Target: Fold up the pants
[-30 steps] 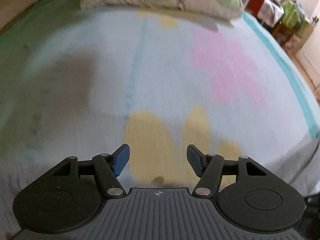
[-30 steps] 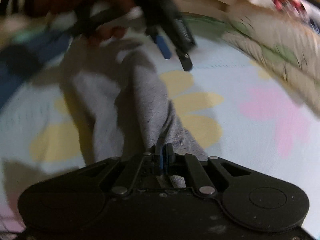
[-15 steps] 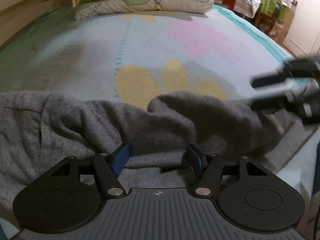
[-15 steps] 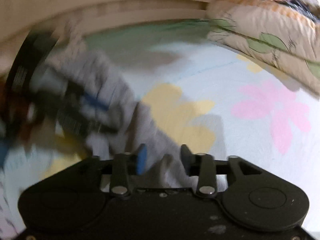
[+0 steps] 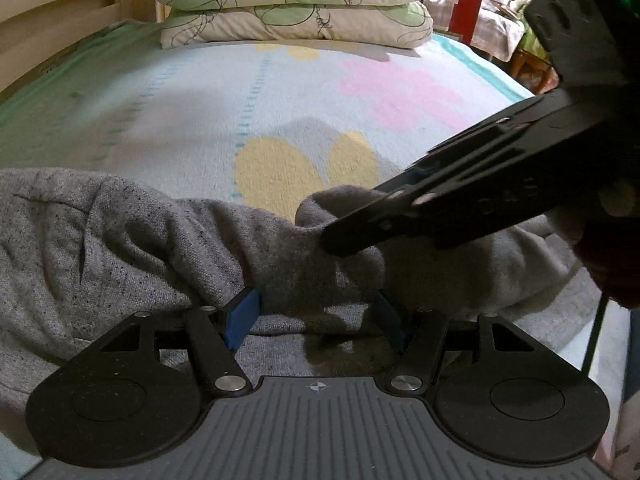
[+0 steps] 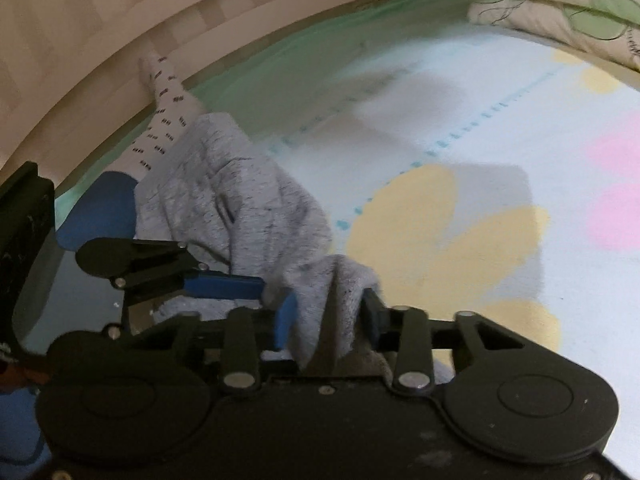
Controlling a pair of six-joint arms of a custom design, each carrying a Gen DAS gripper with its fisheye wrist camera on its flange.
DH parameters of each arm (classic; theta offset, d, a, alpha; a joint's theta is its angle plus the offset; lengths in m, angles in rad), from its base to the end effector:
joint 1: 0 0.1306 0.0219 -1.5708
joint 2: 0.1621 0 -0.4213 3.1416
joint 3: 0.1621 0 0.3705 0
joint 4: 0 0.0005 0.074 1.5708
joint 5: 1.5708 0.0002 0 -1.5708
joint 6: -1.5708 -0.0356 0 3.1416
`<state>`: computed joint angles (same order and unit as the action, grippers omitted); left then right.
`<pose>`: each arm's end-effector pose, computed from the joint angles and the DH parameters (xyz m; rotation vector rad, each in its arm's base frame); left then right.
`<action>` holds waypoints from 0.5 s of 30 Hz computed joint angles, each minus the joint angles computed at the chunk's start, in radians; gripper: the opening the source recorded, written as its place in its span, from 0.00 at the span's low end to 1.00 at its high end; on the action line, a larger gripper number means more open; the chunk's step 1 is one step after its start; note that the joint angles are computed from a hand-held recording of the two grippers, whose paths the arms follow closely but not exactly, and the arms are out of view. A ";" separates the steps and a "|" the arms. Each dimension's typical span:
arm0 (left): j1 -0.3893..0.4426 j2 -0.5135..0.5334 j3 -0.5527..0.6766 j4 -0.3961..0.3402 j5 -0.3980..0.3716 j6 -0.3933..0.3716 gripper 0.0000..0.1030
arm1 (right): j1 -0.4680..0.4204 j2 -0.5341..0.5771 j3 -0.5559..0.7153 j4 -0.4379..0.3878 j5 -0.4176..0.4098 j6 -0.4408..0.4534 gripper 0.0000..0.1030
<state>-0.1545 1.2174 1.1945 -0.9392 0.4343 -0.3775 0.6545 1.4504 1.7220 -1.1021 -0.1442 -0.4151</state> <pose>0.3660 -0.0727 0.4484 0.8100 2.3251 -0.4527 0.3700 0.2897 0.5702 -0.3678 2.4717 0.6492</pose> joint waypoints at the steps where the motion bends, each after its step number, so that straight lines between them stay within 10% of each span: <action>1: 0.002 0.001 0.001 0.001 0.006 0.003 0.60 | -0.002 0.010 0.008 -0.002 -0.004 0.007 0.31; 10: 0.027 -0.004 0.006 0.020 0.057 0.043 0.60 | 0.039 0.061 0.085 -0.077 0.081 0.050 0.07; 15: 0.049 -0.034 -0.012 0.093 0.058 0.095 0.62 | 0.117 0.066 0.131 -0.052 0.484 0.192 0.04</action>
<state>-0.1059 1.1839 1.1828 -0.8460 0.4920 -0.2830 0.7719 1.5168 1.8535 -1.1542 0.3400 -0.2230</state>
